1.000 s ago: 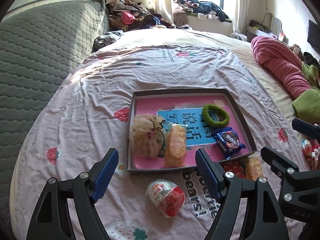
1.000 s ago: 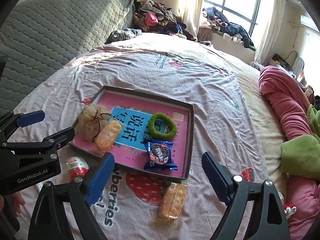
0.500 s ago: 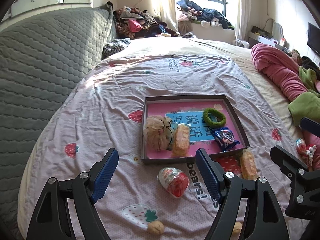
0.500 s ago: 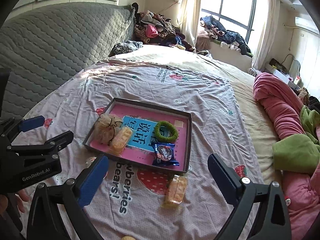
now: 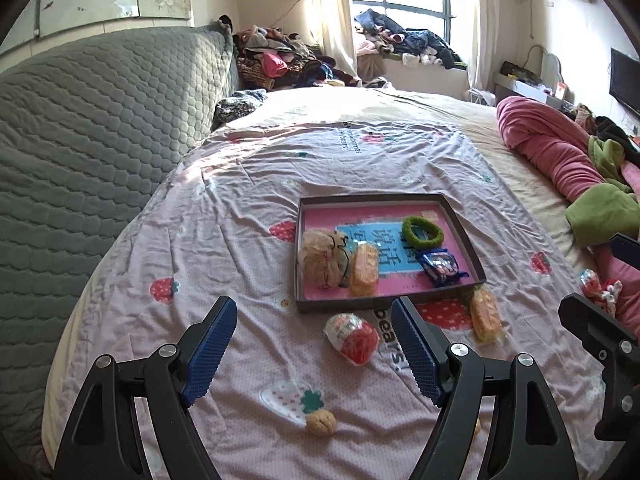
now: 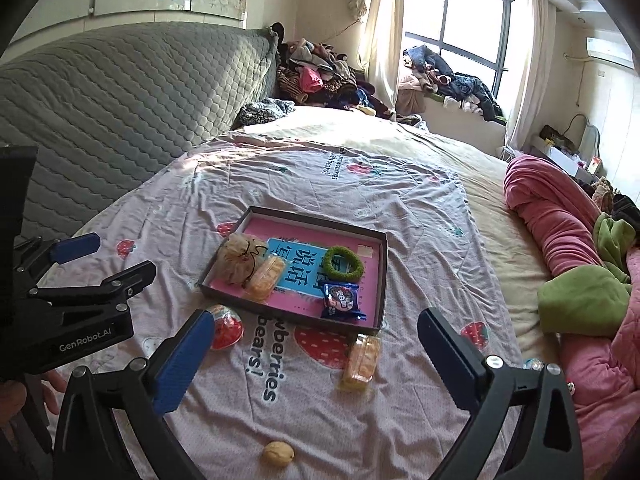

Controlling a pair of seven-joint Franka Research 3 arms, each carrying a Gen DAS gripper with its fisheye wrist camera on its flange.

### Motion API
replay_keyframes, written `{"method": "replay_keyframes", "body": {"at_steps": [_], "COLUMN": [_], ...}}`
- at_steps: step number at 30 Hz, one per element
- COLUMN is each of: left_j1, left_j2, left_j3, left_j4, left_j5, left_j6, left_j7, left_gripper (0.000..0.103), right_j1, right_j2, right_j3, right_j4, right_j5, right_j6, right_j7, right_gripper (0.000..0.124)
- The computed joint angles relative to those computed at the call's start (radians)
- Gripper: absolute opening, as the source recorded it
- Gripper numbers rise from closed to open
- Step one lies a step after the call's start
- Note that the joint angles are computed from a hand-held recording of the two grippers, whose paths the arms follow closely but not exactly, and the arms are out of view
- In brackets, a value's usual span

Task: Organize objects
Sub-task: 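Withdraw both tools from the tray toward the two walnuts on the bedspread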

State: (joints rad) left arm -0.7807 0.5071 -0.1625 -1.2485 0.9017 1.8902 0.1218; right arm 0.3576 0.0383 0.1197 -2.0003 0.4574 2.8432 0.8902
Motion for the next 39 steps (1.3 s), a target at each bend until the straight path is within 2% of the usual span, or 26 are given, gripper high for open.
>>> {"method": "replay_keyframes", "body": {"at_steps": [4,9,13,27,33,36,39], "left_j1": [-0.013,-0.01,0.0,0.029,0.029,0.028,0.033], "left_j2": [-0.03,-0.074,-0.111,-0.154,-0.147,-0.135,-0.121], "left_j3": [-0.009,-0.031,-0.052,-0.096,-0.1,-0.097,-0.094], "left_j4": [-0.048,-0.13,-0.22,-0.413,-0.456,-0.468,-0.471], "left_j5": [0.013,0.03,0.054,0.085,0.111,0.127,0.123], "left_j6": [-0.007,0.012,0.068,0.169,0.202,0.222,0.246], "left_j7": [-0.017,-0.064,-0.12,-0.244,-0.292,-0.317,-0.325], "left_gripper": [0.081,0.081,0.081,0.081,0.081,0.081,0.081], "right_j1": [0.001,0.017,0.041,0.163,0.214,0.234,0.217], "right_j2": [-0.05,-0.109,-0.145,-0.187,-0.17,-0.151,-0.131], "right_j3": [-0.003,-0.014,-0.025,-0.066,-0.085,-0.088,-0.064], "right_j4": [-0.061,-0.145,-0.221,-0.374,-0.387,-0.373,-0.36], "right_j5": [0.011,0.092,0.157,0.416,0.588,0.74,0.839], "right_j6": [0.017,0.051,0.096,0.228,0.26,0.281,0.279], "right_j7": [-0.01,-0.068,-0.12,-0.338,-0.491,-0.633,-0.726], "right_gripper": [0.102,0.102,0.102,0.102,0.102,0.102,0.102]}}
